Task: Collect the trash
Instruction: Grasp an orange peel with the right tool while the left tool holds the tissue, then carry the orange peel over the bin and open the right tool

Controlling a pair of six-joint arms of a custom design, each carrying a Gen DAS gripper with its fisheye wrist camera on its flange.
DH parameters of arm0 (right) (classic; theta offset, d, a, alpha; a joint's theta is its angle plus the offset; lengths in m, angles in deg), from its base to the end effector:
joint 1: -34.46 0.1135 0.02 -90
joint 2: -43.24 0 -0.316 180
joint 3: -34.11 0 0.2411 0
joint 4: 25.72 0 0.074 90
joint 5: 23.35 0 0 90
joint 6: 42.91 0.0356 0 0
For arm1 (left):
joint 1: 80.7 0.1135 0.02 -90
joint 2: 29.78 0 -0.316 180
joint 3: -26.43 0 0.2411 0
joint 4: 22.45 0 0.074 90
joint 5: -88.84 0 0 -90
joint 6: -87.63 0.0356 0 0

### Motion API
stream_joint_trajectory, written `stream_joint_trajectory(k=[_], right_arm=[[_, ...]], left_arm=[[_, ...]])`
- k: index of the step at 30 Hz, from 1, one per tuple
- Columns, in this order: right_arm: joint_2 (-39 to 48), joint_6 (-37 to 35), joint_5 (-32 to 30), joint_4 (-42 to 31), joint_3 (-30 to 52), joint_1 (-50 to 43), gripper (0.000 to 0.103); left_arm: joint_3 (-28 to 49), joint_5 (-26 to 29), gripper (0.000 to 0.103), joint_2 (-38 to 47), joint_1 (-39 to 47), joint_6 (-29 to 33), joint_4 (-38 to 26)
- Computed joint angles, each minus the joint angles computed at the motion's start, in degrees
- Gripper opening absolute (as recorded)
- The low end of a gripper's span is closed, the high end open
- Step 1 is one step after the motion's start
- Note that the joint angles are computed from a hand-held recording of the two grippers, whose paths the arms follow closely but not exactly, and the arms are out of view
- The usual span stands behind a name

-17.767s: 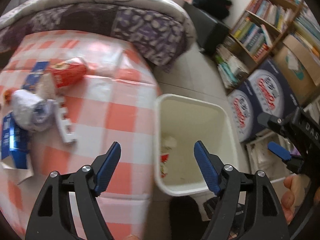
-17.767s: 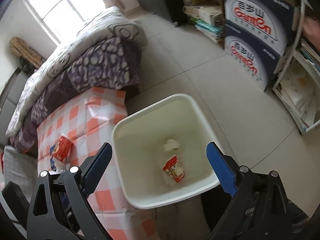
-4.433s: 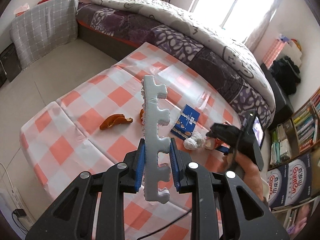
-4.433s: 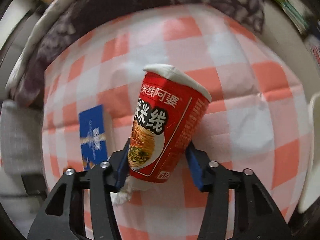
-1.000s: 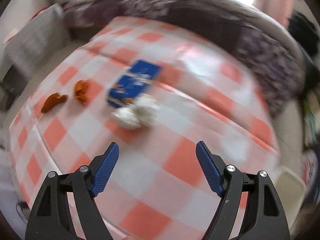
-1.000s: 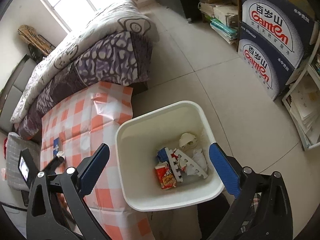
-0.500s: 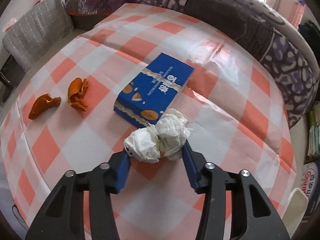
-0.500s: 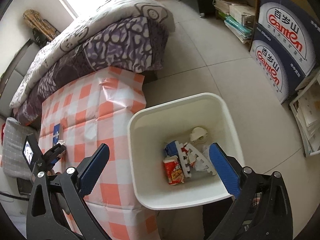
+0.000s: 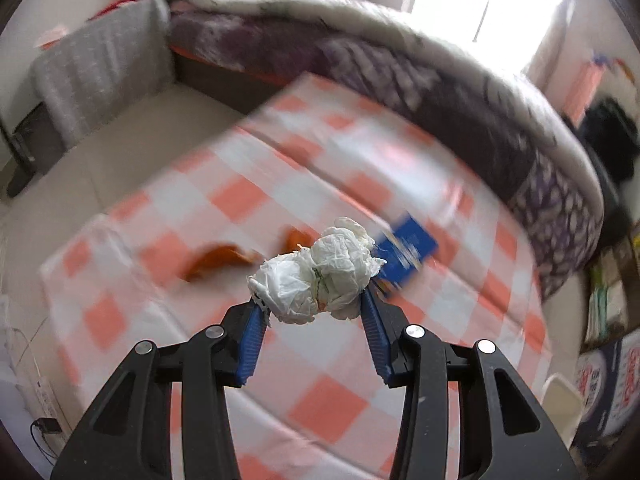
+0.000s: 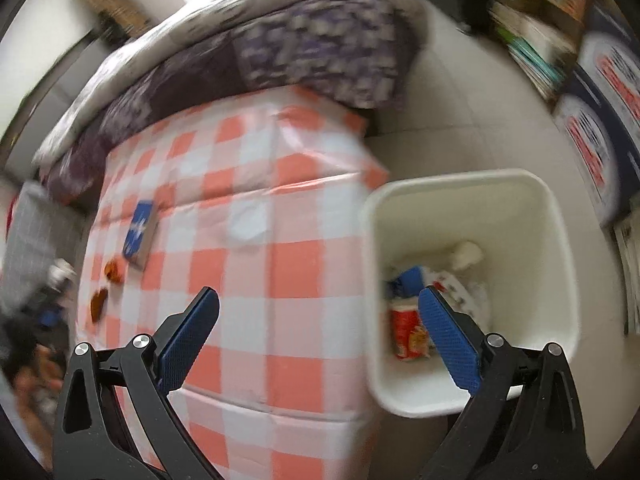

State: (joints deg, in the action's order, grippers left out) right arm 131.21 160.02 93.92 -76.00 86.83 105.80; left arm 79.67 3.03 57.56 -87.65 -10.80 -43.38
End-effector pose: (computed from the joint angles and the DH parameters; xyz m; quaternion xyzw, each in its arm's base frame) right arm 0.0839 0.1975 0.1848 0.3534 0.9046 0.0466 0.2340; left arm 0.2655 -0.0350 0.2043 -0.0013 0.9532 -0.0747 0.2929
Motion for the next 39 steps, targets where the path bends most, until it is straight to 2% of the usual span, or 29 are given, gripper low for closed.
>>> stream_joint_trajectory(k=[2, 4, 7, 8, 10, 14, 15, 17, 19, 23, 26, 29, 33, 39], right_arm=[[5.64, -7.19, -0.23, 2.26, 4.81, -2.40, 0.096], [11.87, -14.53, -2.02, 7.86, 10.13, -5.04, 0.096], [19.47, -19.60, -4.49, 13.21, 17.73, -7.55, 0.096], [23.93, -22.34, -5.36, 14.49, 23.08, -8.68, 0.095], [30.46, -27.37, -5.21, 13.56, 32.37, -9.80, 0.093], [42.17, -40.02, -7.15, 10.12, 49.57, -12.60, 0.071], [43.87, -42.21, -7.31, 9.50, 52.03, -13.13, 0.066], [47.50, -46.59, -6.60, 7.74, 57.78, -13.80, 0.063], [49.10, -49.49, -6.31, 7.79, 59.98, -14.41, 0.061], [54.09, -55.36, -7.29, 4.11, 67.92, -15.86, 0.050], [56.77, -57.85, -7.10, 1.83, 72.03, -16.24, 0.041], [59.24, -59.27, -8.49, 0.17, 75.14, -16.90, 0.026], [58.57, -59.78, -8.96, 2.82, 73.26, -16.96, 0.011], [52.40, -56.30, -8.35, 9.58, 63.14, -16.64, 0.009]], left_arm=[[1.54, 3.63, 0.045, -4.55, 6.22, 2.06, -3.73], [2.97, 5.70, 0.045, -7.51, 10.64, 3.73, -6.17], [5.77, 9.16, 0.045, -11.77, 18.06, 7.22, -8.96], [6.53, 10.57, 0.045, -12.33, 19.89, 7.92, -9.68], [8.09, 13.96, 0.045, -13.36, 23.65, 8.94, -11.12], [10.51, 19.71, 0.045, -14.18, 29.12, 10.67, -13.14], [10.65, 20.47, 0.045, -13.98, 29.83, 11.08, -13.11], [11.42, 22.38, 0.045, -13.15, 31.42, 11.67, -13.75], [12.27, 23.72, 0.045, -11.77, 32.64, 11.89, -14.48], [13.06, 24.29, 0.045, -9.06, 33.39, 12.13, -15.28], [12.98, 24.77, 0.045, -8.82, 34.38, 12.96, -15.29], [13.60, 25.79, 0.045, -8.21, 36.19, 13.07, -15.38], [14.20, 26.27, 0.045, -6.76, 36.89, 12.87, -15.96], [13.85, 25.92, 0.045, -6.71, 36.36, 12.77, -15.57]])
